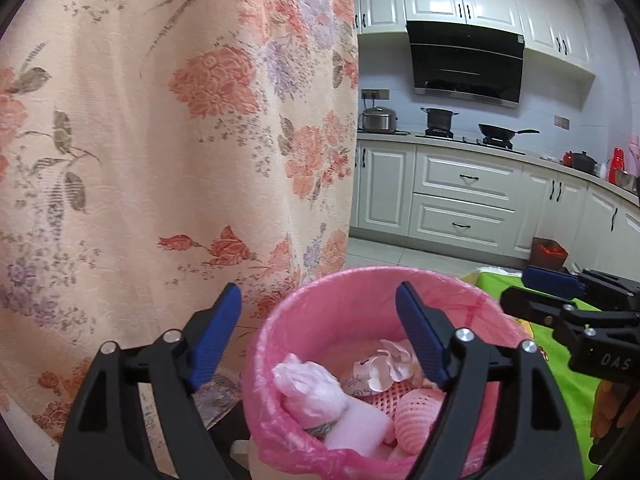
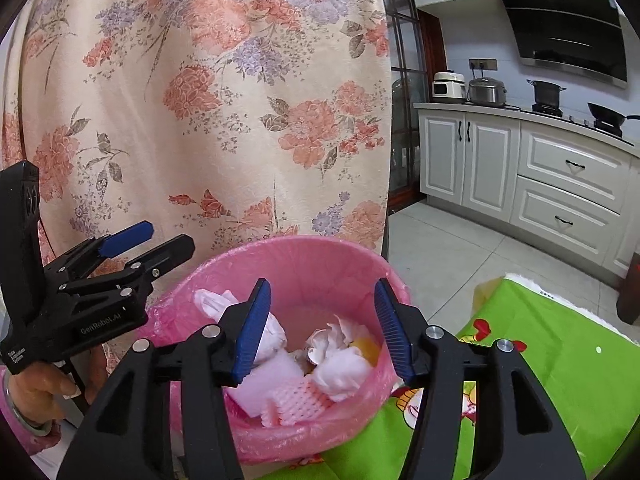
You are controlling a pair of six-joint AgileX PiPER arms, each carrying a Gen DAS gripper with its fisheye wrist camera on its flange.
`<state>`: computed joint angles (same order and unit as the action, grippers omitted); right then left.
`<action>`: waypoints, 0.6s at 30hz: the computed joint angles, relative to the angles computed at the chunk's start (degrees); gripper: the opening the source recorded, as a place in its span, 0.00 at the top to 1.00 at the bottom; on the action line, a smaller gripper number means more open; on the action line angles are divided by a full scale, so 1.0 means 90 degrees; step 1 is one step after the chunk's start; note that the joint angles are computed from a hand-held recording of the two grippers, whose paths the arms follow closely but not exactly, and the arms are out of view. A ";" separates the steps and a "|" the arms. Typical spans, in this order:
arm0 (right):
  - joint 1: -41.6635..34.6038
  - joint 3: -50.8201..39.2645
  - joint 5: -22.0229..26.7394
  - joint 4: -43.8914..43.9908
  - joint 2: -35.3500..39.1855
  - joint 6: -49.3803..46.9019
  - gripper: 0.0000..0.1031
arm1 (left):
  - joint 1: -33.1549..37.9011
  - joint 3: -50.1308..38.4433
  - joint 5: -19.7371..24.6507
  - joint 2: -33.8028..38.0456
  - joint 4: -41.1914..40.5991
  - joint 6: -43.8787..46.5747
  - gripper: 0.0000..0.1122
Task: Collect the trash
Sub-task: 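Move both open tools back to the table toward the packet and foam cube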
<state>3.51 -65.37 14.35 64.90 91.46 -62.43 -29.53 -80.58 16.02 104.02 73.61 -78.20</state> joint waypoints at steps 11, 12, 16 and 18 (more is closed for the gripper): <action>-0.0383 0.1778 -0.0061 0.0273 -0.1811 -0.0117 0.44 | -0.0761 0.1569 0.0718 -0.1286 0.0918 -0.1833 0.13; -0.0443 0.1937 -0.0061 0.0143 -0.2006 0.0020 0.44 | -0.0868 0.1691 0.0750 -0.1378 0.0902 -0.1893 0.13; -0.0886 0.2652 0.0117 -0.0521 -0.2927 0.0686 0.42 | -0.1422 0.2070 0.0731 -0.1634 0.0559 -0.1852 0.13; -0.1313 0.3017 0.0372 -0.0609 -0.3395 0.0763 0.41 | -0.1741 0.2146 0.0834 -0.1659 0.0413 -0.1765 0.13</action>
